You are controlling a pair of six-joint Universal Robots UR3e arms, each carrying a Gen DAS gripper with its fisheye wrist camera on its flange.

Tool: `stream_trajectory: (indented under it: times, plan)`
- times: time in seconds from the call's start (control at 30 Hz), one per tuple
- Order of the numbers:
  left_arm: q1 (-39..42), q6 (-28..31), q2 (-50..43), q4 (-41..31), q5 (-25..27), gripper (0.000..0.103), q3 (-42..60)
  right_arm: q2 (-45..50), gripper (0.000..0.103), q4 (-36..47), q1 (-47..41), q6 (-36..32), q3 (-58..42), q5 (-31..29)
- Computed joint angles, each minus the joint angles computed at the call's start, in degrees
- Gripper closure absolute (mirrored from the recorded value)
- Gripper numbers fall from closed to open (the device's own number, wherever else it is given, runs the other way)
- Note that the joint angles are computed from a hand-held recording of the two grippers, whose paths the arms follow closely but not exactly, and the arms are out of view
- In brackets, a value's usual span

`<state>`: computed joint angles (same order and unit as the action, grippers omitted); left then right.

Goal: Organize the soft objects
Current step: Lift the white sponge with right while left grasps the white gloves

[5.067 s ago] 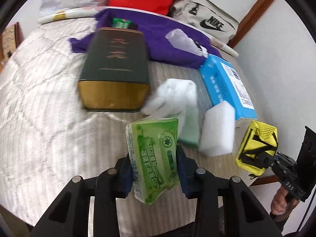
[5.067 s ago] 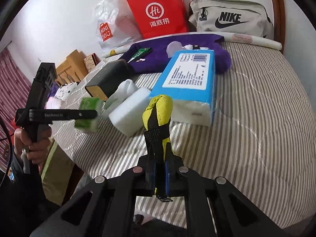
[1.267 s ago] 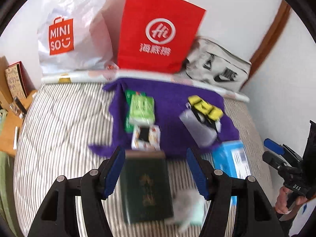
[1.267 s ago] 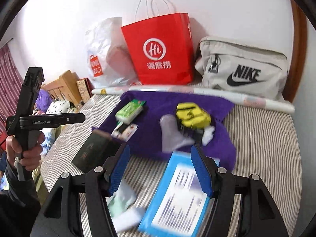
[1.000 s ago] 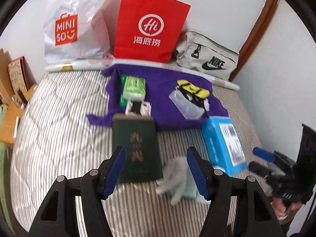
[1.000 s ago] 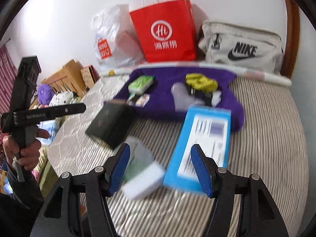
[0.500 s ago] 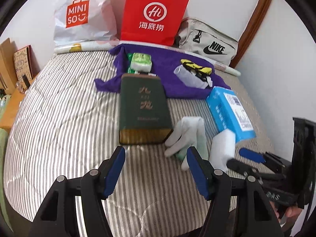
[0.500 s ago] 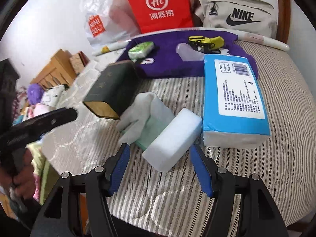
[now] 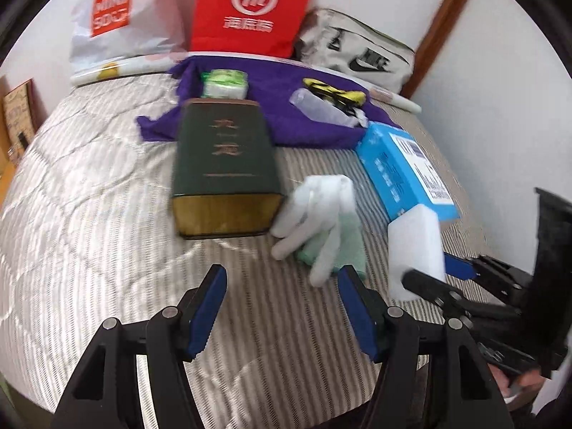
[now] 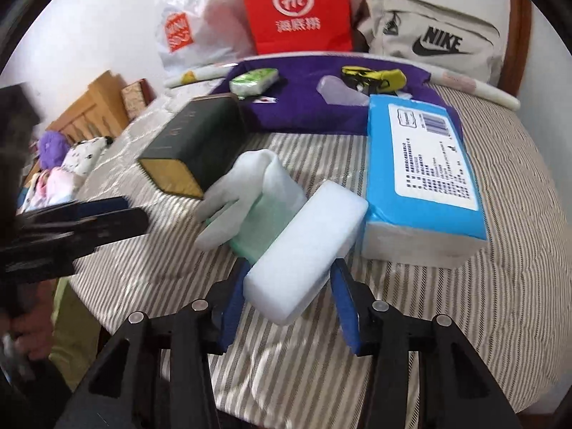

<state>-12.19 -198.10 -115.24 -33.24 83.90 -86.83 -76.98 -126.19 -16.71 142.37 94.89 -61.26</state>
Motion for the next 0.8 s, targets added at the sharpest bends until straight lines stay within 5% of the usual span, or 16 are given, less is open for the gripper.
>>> stream_trajectory:
  times: [0.33,0.6,0.8]
  plan:
    - [-5.6,-0.3,-13.5,-2.4,5.0,0.04,15.0,-9.5,0.057,8.5,-11.3,-14.4,8.2,5.9]
    - [-9.9,-1.7,-22.2,-10.2,15.9,0.041,29.0,-6.1,0.057,6.4,-13.7,-13.5,7.7,4.8]
    - [-10.1,0.0,-21.3,-8.8,16.9,0.079,27.1,-5.1,0.057,5.0,-13.1,-13.4,8.2,4.3]
